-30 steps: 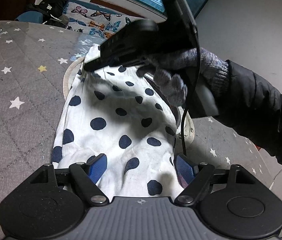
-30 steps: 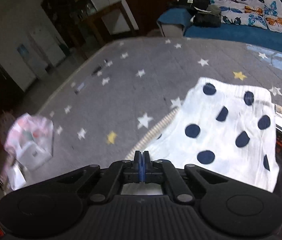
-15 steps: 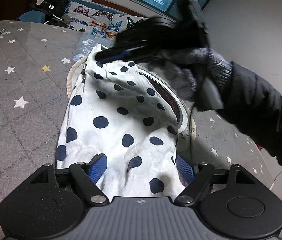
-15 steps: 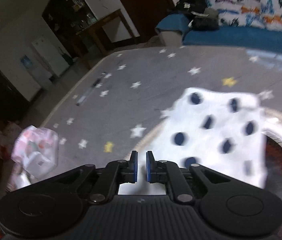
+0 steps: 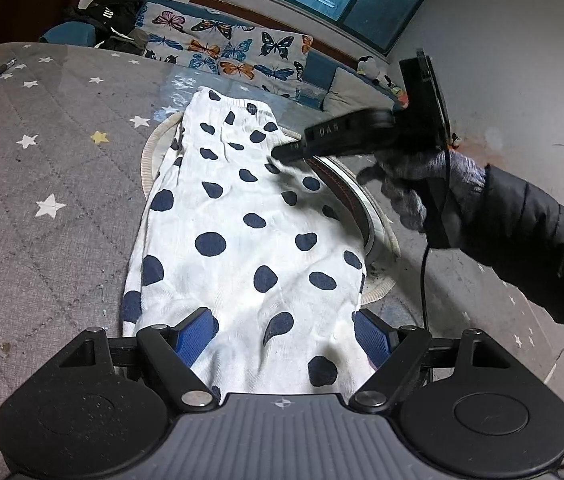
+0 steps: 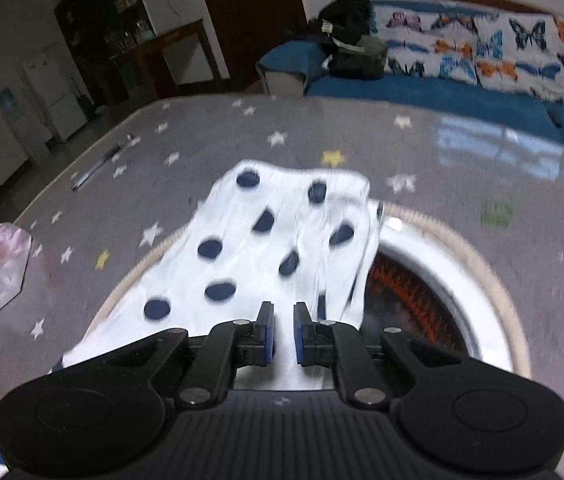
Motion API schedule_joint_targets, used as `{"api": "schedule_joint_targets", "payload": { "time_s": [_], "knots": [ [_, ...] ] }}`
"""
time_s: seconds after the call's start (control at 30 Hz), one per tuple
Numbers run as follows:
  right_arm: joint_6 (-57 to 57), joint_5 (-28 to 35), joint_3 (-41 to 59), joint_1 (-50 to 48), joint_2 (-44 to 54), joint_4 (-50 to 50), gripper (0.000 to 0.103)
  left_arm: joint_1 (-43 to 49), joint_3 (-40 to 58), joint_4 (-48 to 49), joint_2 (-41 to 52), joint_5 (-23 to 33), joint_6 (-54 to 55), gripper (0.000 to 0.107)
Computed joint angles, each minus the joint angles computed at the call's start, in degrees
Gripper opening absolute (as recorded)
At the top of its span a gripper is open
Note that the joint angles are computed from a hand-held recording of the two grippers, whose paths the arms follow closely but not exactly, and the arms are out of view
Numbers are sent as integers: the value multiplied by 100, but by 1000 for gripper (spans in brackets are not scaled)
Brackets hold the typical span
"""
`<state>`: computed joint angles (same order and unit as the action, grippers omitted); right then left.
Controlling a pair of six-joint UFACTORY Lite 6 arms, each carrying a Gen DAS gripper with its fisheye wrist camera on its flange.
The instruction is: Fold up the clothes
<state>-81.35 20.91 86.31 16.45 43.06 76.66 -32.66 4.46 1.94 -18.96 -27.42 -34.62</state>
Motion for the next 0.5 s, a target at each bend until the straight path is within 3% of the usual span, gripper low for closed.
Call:
{"api": "schedule_joint_targets", "payload": {
  "time_s": [0.4, 0.5],
  "knots": [
    [1536, -541, 1856, 364, 1159, -1434, 15, 52, 44, 208, 79, 6, -151, 82],
    [2228, -324, 2586, 558, 1578, -2213, 25, 61, 61, 252, 113, -13, -185, 83]
  ]
}}
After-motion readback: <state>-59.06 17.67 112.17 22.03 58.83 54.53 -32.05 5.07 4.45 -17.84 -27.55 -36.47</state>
